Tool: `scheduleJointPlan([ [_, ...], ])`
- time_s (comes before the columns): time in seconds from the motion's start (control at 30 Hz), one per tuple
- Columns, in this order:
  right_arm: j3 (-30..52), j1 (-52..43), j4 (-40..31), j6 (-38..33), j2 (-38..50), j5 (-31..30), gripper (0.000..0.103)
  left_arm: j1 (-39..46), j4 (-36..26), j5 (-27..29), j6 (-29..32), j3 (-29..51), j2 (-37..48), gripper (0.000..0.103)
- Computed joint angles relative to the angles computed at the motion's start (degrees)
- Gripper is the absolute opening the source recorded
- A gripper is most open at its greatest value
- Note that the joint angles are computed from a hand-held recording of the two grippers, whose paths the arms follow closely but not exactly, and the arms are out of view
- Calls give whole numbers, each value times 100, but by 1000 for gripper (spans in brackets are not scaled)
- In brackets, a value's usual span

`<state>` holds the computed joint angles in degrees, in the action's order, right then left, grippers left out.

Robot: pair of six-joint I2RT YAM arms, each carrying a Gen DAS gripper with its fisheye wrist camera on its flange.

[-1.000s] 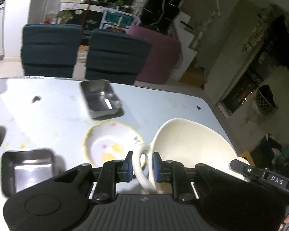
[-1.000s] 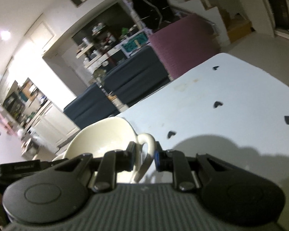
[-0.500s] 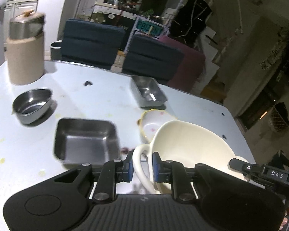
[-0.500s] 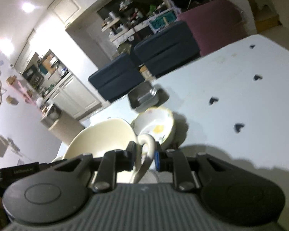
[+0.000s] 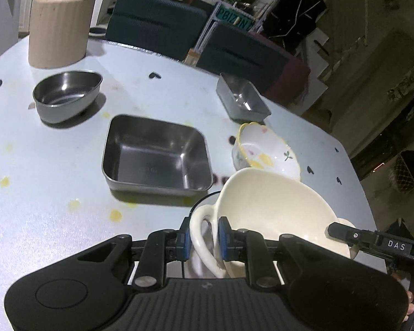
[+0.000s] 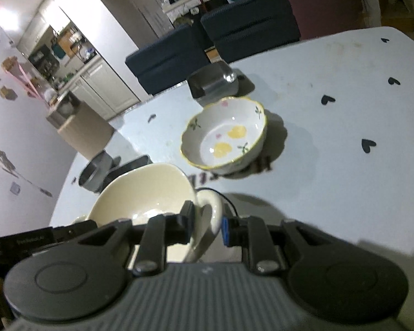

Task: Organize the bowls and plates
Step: 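Lift the cream bowl with both grippers and carry it toward the white plate, then lower the cream bowl with both grippers onto the white plate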

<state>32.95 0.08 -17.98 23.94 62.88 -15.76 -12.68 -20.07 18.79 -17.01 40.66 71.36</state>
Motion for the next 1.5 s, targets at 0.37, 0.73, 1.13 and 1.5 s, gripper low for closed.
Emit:
scheduleJointPlan([
  [0.37, 136, 833, -230, 463, 198, 735, 25, 230, 198, 369, -11, 74, 712, 21],
  [0.73, 243, 1203, -127, 487, 474, 1132, 25, 306, 463, 454, -58, 48, 1068, 24],
  [1.13, 377, 1409, -266, 420, 584, 1376, 25, 244, 367, 441, 82, 167, 1271, 26],
  [1.5, 417, 1614, -383, 188, 567, 1602, 26, -35, 240, -107, 537, 185, 1154, 30],
])
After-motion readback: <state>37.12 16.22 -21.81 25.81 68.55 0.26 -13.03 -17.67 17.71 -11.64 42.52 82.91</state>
